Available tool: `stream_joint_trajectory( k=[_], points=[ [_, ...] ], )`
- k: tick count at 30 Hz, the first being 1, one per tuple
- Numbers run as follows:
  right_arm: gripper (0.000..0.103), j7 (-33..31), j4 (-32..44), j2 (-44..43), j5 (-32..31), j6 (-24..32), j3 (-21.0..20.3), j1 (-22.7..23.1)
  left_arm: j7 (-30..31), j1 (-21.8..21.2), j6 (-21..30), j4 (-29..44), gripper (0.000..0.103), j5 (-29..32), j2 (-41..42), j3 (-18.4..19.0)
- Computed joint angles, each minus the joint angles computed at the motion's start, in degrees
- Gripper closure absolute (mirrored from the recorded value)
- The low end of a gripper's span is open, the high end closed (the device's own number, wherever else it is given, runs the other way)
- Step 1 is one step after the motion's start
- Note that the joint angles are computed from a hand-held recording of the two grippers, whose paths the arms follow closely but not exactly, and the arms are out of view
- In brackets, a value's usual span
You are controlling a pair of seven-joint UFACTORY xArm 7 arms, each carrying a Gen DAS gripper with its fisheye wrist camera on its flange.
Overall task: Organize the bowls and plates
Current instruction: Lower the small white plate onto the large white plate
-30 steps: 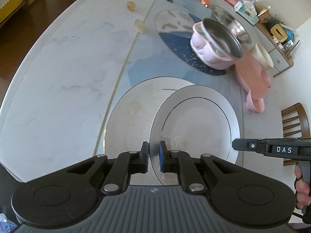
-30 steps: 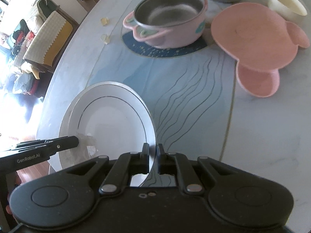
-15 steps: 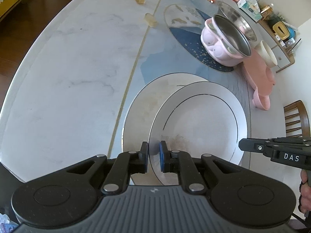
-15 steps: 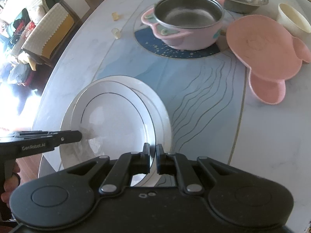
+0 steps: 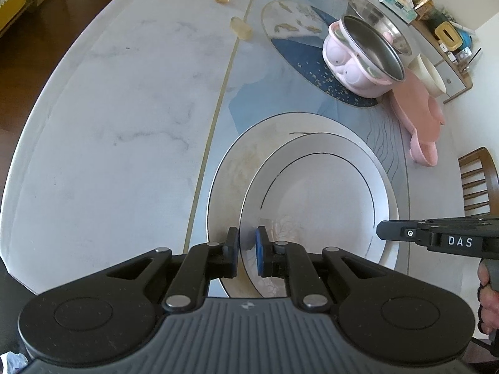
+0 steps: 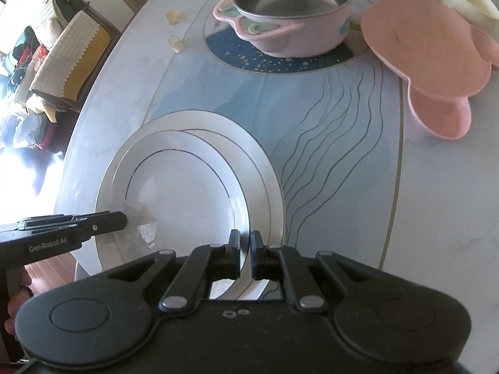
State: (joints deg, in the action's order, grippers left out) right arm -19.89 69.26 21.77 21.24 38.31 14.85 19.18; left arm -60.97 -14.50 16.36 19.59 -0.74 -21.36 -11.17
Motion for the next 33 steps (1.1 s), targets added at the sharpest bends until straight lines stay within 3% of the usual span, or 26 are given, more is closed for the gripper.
stream_joint_trajectory(
  k=[10, 18, 21, 29, 33],
  points=[
    [0.096, 0.7, 0.9, 0.9, 1.1, 0.9, -0.2, -0.7, 6.4, -4.4, -4.0, -1.3, 0.093, -7.0, 1.2, 4.7],
    [0.097, 2.8, 0.9, 0.6, -1.3, -0.2, -0.7, 0.5, 12.7, -7.2, -4.1, -2.1, 0.093, -13.3, 0.0, 8.0],
    [0.101, 3.9, 0.7, 0.5, -3.4, -0.9, -1.2, 1.2, 13.7, -6.1, -2.6, -2.1, 0.093, -13.3, -1.3, 7.3],
    [0.101, 4.2, 0.6, 0.4, -3.8, -1.1, -0.7, 0.9, 13.6, -2.9, 0.5, -2.4, 0.093, -10.3, -4.5, 4.6],
    [0.093, 2.3, -0.6, -0.8, -3.1, -2.3, -0.1, 0.6, 10.8, 0.5, 3.0, -1.2, 0.093, -4.4, -6.2, 0.5]
  ],
)
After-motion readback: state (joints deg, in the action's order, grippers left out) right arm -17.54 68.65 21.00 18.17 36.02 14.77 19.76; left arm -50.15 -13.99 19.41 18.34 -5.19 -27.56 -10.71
